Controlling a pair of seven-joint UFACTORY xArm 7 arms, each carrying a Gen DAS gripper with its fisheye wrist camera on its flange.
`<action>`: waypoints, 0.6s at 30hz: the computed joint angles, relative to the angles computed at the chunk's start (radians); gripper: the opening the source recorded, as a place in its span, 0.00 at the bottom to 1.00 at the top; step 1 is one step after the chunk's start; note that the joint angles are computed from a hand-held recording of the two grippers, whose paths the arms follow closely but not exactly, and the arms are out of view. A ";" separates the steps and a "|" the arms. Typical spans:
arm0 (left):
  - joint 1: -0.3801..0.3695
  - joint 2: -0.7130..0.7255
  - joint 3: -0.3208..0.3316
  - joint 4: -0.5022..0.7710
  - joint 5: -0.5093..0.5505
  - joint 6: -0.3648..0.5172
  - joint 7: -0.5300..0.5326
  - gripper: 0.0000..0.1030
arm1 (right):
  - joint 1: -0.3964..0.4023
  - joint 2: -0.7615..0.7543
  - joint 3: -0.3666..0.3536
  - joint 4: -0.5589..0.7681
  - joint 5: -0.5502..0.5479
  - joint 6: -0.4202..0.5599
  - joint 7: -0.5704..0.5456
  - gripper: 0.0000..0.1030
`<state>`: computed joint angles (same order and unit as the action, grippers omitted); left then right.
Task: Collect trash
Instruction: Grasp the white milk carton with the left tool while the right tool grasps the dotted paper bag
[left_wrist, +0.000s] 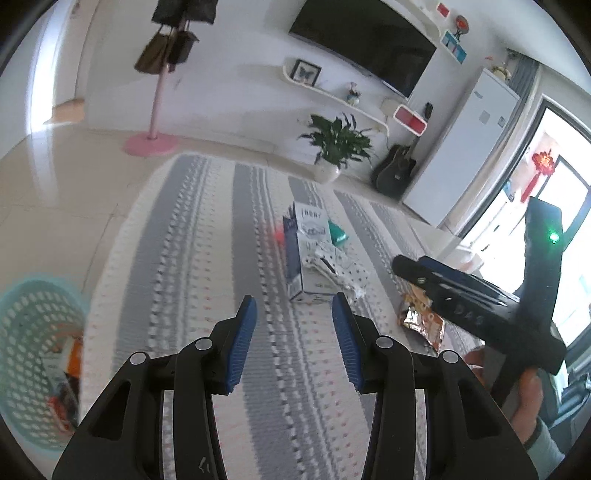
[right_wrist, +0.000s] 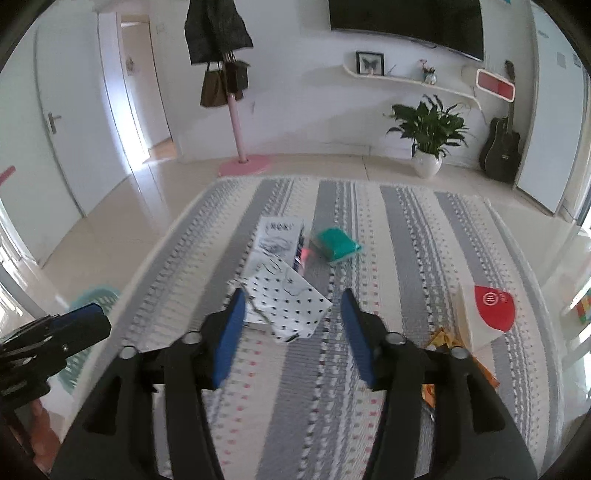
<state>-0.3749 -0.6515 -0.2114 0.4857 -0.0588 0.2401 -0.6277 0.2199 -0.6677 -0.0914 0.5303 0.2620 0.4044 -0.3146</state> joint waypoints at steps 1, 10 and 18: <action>-0.002 0.021 -0.005 0.006 -0.004 -0.010 -0.007 0.40 | 0.010 0.018 -0.006 0.000 0.004 -0.013 -0.009 0.58; -0.025 0.129 0.024 0.017 -0.018 -0.066 0.013 0.40 | 0.053 0.199 0.010 0.053 0.028 -0.073 -0.091 0.77; -0.057 0.205 0.070 0.077 -0.049 -0.067 0.086 0.40 | 0.049 0.294 -0.016 0.113 0.097 -0.020 -0.137 0.35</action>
<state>-0.4315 -0.4468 -0.1412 0.5629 -0.1079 0.1732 -0.5413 0.2688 -0.3739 -0.1071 0.6430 0.3593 0.3849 -0.4512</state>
